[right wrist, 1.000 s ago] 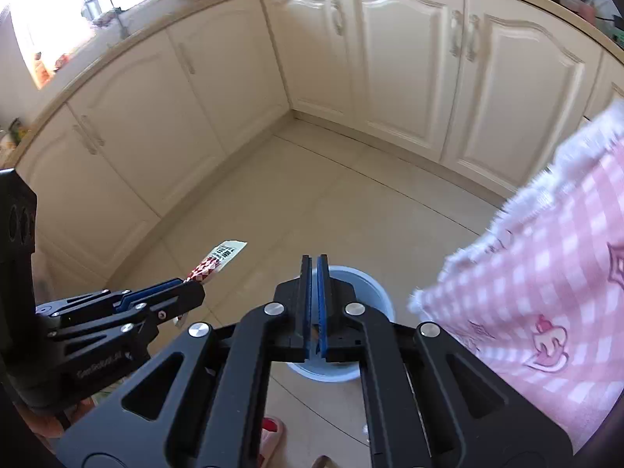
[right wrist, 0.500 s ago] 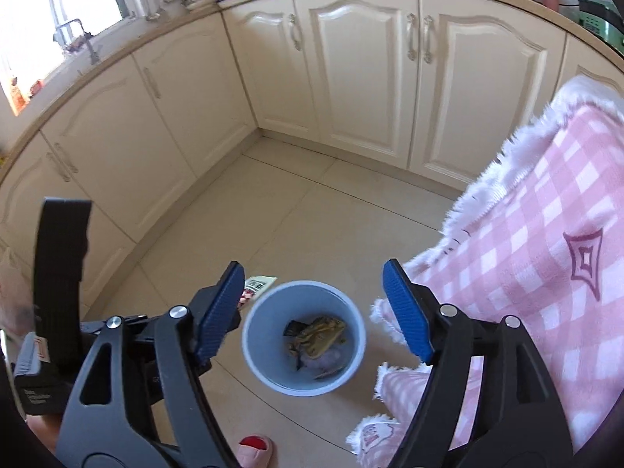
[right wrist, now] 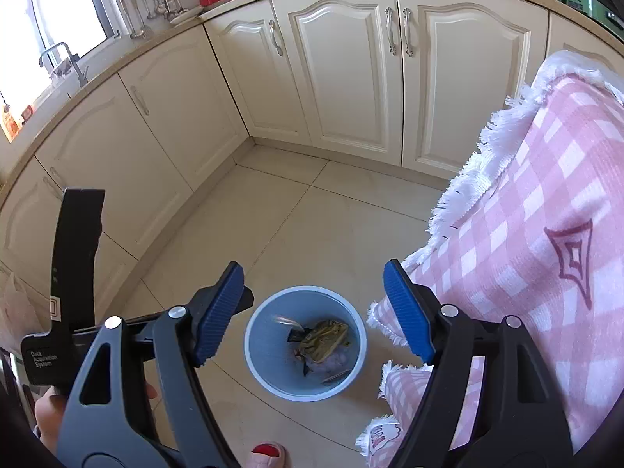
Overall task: Collect trash
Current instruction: 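Bring both open tools back toward the table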
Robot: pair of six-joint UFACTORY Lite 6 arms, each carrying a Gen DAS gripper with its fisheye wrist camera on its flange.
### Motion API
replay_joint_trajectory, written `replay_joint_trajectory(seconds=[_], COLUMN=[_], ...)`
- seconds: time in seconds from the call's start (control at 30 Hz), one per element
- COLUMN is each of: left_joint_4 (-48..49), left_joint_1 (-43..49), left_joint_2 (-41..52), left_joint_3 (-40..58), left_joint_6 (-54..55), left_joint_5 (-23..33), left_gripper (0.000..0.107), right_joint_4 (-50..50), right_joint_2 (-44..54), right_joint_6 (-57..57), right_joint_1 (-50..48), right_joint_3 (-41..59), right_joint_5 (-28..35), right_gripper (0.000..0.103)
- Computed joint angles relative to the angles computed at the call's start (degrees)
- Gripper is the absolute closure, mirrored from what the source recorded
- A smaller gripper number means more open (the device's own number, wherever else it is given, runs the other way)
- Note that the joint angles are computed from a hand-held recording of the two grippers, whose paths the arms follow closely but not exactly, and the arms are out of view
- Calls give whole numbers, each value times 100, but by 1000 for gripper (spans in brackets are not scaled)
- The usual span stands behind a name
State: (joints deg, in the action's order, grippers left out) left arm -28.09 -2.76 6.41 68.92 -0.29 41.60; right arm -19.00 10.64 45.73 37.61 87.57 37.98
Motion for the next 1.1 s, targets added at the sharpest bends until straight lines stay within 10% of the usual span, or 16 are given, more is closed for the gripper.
replay_joint_trajectory(seconds=[0.63,0.93,1.1], left_joint_4=[1616,4405,4839], left_joint_1=[-130,-3870,-5398], left_joint_2=[-2953,-2207,-250], left_joint_3=[204,2569,4674], left_joint_6=[-1463,-4264,-4565], left_joint_5=[1502,2394,2745], left_gripper=[53,49,48], right_joint_4=[-746,-2806,-2484], right_joint_2=[-1032,-2581,-3958], right_joint_6=[822,1547,555], right_joint_1=[1307,2460,1100], right_joint_3=[1094,1494,998], right_joint_5=[1227,3106,3563], right_gripper=[28,23,22])
